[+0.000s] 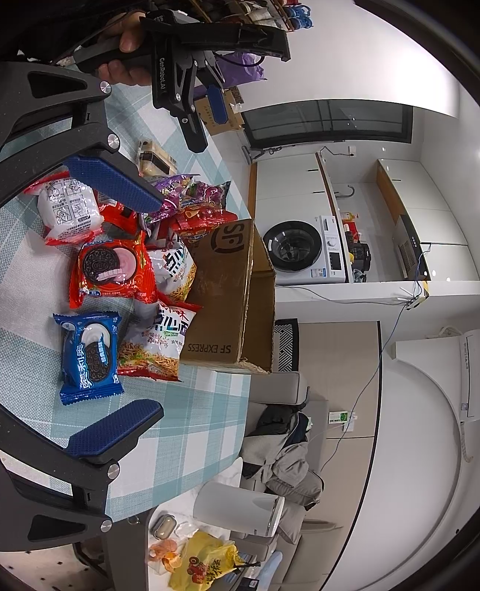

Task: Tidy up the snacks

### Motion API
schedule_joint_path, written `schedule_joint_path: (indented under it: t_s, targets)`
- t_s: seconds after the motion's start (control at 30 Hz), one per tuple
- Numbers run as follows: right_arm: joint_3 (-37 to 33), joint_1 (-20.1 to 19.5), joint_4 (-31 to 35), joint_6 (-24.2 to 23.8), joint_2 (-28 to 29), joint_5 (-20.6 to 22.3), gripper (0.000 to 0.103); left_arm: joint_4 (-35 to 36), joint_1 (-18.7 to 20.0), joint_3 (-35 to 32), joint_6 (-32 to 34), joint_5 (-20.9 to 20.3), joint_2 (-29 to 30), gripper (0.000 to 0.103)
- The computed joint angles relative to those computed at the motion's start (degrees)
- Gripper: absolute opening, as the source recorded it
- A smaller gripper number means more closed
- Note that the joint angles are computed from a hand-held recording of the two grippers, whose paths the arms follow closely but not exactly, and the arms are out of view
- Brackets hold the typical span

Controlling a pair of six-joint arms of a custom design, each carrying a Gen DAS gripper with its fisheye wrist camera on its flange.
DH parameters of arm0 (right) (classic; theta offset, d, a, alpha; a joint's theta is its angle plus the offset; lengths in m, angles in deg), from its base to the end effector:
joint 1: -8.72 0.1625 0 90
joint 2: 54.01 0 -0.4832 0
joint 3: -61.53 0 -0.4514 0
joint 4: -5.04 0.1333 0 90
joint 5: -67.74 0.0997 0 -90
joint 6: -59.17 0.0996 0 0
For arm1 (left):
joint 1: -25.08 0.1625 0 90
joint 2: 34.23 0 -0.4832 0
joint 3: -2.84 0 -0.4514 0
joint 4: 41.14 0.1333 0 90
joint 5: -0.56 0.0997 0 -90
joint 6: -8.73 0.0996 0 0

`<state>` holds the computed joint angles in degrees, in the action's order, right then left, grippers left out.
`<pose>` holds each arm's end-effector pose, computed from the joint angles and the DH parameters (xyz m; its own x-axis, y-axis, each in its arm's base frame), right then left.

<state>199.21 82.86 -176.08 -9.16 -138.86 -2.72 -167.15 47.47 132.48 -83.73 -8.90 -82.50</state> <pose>0.0366 -0.4808 0.2722 -0.5550 -0.6802 0.4789 -0.8159 0.3329 -0.4728 -0.3258 -0.3846 -0.0056 -0.6742 -0.2854 -0.6811 0.5579 0.4074 -0.7230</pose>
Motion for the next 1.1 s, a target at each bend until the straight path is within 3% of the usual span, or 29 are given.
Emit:
schedule_joint_path:
  t_s: [0.8,0.9,1.03,1.1]
  targets:
    - [-0.2,-0.1,-0.4,0.1,0.2,-0.7,0.103,1.2,0.4,-0.2,-0.7,0.0,-0.1,0.102]
    - [-0.3,0.0,-0.6,0.3,0.3,-1.2,0.103,5.5,0.3,-0.7,-3.7,0.0,-0.4,0.102]
    - [-0.5,0.4,-1.7,1.6,0.8,-2.5,0.103,4.4,0.3,-0.9,-2.0,0.0,0.0,0.102]
    - [-0.8,0.9,-2.5,2.6,1.4,-3.9,0.103,-0.1,0.5,-0.7,2.3,-0.4,0.5,0.102]
